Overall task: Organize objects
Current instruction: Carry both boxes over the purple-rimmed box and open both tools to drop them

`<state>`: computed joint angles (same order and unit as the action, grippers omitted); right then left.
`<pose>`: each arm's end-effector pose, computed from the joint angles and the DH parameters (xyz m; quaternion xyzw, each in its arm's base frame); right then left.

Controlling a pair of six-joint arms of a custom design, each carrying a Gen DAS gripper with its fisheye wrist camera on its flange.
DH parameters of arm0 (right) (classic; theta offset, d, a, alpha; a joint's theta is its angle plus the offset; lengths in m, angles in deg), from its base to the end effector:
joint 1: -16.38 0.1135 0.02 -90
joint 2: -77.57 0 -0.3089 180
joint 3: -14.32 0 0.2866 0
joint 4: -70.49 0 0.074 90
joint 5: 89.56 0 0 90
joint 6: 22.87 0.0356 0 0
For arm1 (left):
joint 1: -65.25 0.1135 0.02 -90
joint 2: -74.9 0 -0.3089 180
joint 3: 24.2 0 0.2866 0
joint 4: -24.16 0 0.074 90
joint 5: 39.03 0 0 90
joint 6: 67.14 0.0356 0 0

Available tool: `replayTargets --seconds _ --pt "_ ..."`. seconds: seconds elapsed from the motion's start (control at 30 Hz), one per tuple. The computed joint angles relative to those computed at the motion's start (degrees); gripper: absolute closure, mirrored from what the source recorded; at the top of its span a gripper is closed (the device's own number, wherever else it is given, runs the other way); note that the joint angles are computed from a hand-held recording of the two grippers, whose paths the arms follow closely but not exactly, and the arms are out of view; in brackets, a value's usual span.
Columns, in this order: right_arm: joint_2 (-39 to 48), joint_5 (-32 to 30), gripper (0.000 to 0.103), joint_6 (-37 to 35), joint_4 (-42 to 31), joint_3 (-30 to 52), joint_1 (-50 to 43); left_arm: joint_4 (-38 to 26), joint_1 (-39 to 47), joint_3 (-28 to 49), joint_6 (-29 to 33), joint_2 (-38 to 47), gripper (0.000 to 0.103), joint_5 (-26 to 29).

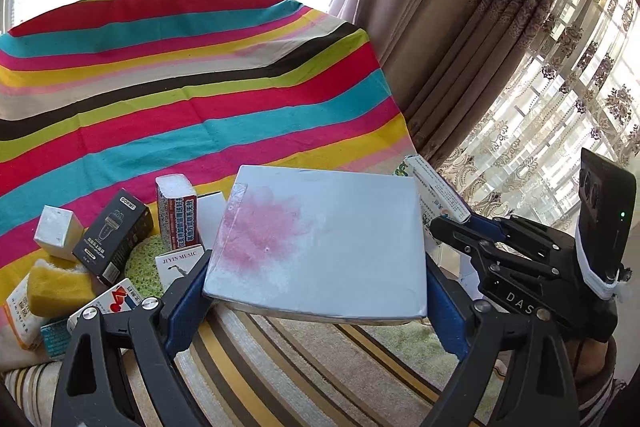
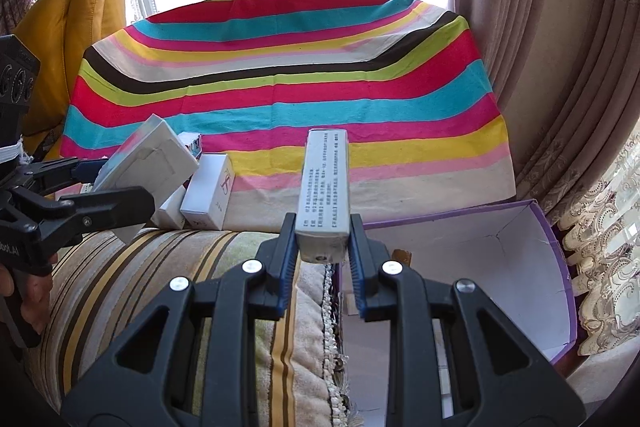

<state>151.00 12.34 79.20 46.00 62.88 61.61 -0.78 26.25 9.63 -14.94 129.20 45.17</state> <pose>0.1903 0.1814 0.2065 -0.2317 0.9042 0.0803 0.3497 0.1461 -0.1137 0.1862 -0.0095 0.9242 -0.1987 0.3260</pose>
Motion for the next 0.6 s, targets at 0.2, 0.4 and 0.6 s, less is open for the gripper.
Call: replayTargets --seconds 0.2,0.4,0.6 --pt "-3.03 -1.44 0.075 -0.98 0.06 -2.9 -5.18 2.91 -3.55 1.96 -2.62 5.94 0.009 -0.92" --pt "-6.2 -2.33 0.075 -3.34 -0.3 -5.16 -12.13 5.08 -7.74 4.92 -4.23 11.97 0.009 -2.15" --pt "-8.88 -6.23 0.075 -5.73 -1.07 -6.41 -21.15 6.7 -11.19 8.59 -4.65 18.62 0.009 -2.6"
